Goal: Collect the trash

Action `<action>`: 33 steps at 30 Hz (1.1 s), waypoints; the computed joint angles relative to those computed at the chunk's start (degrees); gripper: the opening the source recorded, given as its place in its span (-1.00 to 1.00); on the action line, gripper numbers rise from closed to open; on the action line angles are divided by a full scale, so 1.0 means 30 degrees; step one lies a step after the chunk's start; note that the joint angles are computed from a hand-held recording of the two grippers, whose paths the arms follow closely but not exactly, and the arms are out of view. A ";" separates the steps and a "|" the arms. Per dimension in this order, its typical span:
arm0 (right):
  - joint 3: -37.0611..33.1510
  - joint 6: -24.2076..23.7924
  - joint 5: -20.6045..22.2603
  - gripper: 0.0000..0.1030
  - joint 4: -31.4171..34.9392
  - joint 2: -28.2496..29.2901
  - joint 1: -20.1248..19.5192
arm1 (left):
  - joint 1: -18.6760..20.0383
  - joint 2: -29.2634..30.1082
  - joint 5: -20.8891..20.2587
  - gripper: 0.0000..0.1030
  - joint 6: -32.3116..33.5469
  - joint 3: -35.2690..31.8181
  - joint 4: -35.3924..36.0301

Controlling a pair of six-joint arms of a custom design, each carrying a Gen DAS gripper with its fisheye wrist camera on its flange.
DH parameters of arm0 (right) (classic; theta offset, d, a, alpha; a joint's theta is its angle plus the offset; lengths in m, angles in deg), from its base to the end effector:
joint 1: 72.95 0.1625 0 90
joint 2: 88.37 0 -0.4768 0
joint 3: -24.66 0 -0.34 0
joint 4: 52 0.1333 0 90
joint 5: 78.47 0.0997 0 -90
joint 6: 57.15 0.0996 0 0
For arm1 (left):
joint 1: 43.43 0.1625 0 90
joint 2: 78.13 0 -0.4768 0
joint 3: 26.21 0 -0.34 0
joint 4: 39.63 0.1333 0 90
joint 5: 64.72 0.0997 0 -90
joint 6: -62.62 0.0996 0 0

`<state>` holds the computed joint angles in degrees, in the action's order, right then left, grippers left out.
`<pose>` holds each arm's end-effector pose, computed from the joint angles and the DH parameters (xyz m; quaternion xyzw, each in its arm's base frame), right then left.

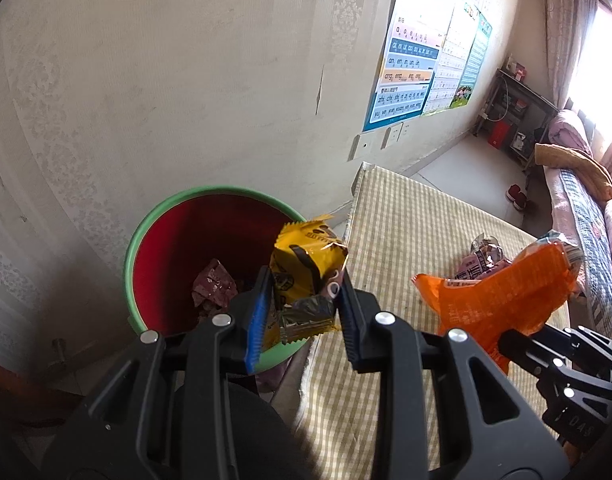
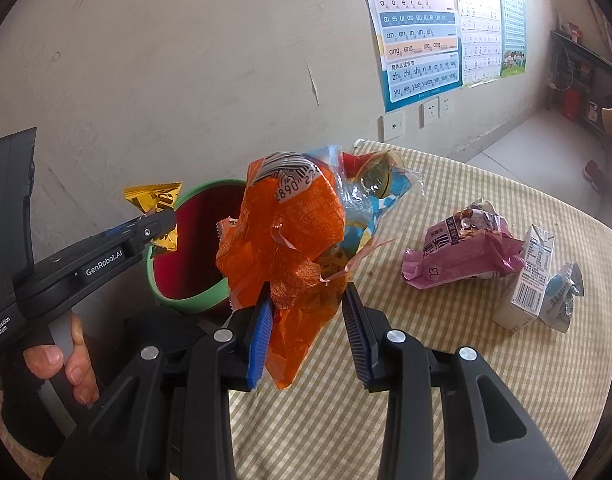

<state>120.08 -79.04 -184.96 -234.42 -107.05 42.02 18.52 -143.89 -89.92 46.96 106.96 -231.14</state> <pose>0.3702 -0.5462 -0.0807 0.3719 -0.9074 0.1388 0.1384 -0.0063 -0.4869 0.3041 -0.0691 0.8195 -0.4205 0.3833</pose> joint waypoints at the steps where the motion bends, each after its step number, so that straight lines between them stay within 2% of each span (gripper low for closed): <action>1: -0.0083 -0.0005 -0.0012 -0.32 0.0065 0.0061 0.0026 | 0.0032 -0.0025 0.0004 -0.41 -0.0008 0.0021 -0.0015; 33: -0.3837 -0.0478 -0.0097 -0.32 0.3018 0.2245 0.1031 | 0.2381 -0.1271 0.0923 -0.40 0.0501 -0.0407 0.0540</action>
